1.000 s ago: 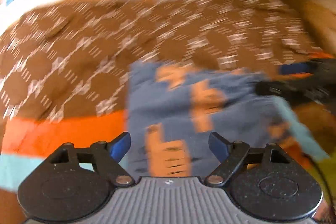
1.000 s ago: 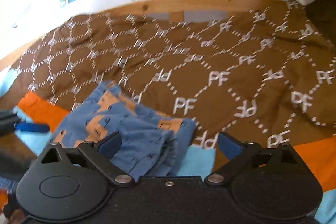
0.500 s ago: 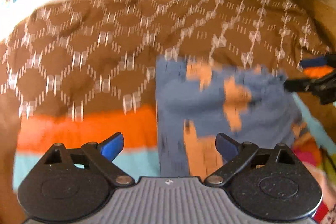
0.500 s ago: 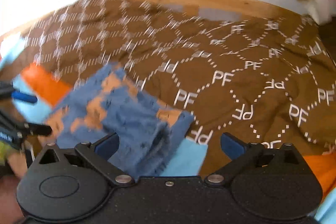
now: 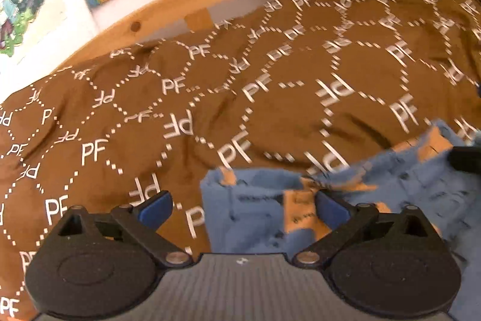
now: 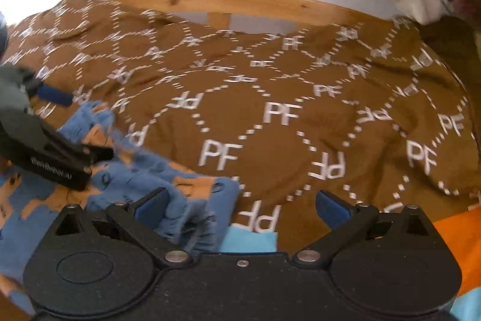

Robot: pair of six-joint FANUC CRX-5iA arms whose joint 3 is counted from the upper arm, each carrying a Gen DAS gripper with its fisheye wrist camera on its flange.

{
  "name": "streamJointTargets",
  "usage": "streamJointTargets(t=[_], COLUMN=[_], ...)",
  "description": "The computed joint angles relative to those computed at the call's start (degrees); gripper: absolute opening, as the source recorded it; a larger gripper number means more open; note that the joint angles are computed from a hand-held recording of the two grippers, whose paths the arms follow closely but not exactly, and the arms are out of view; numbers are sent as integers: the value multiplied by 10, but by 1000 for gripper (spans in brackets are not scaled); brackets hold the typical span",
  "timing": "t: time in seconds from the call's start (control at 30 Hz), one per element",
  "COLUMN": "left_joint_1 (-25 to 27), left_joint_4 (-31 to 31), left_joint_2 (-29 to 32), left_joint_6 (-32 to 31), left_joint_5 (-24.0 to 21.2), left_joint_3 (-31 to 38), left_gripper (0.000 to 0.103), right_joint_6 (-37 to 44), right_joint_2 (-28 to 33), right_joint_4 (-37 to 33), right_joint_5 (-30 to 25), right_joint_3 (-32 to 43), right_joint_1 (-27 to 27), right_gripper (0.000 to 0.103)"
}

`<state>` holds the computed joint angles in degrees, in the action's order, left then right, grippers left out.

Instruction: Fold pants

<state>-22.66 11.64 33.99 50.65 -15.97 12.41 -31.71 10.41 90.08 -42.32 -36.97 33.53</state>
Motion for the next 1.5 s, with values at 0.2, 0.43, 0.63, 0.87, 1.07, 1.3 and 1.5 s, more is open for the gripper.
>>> streamJointTargets(t=[0.2,0.43,0.63,0.87,1.07,1.3,1.5], left_joint_1=[4,13,27,44,65,68,67], left_joint_4=[-15,125,88,147,211,231,225], left_joint_2=[-4,-86,-139,-163,-148,-151,-154], left_joint_6=[61,-32,0,-34,-2,-20,-4], left_joint_5=[-36,18,-52,-58,-108,-105,-102], left_joint_3=[17,-113,-168,-228,-225,-237,-238], left_gripper=[103,103,103,103,103,103,103], right_joint_6=[-78,-89,199,503,540,530,526], right_joint_2=[-24,-83,-97,-77,-81,-75,-77], right_joint_4=[-22,100,-103,-329,-410,-406,-398], right_joint_5=[6,96,136,105,128,129,131], right_joint_3=[-21,-53,-30,26,37,38,34], right_joint_1=[-17,-52,13,82,73,74,73], right_gripper=[102,102,102,102,102,102,102])
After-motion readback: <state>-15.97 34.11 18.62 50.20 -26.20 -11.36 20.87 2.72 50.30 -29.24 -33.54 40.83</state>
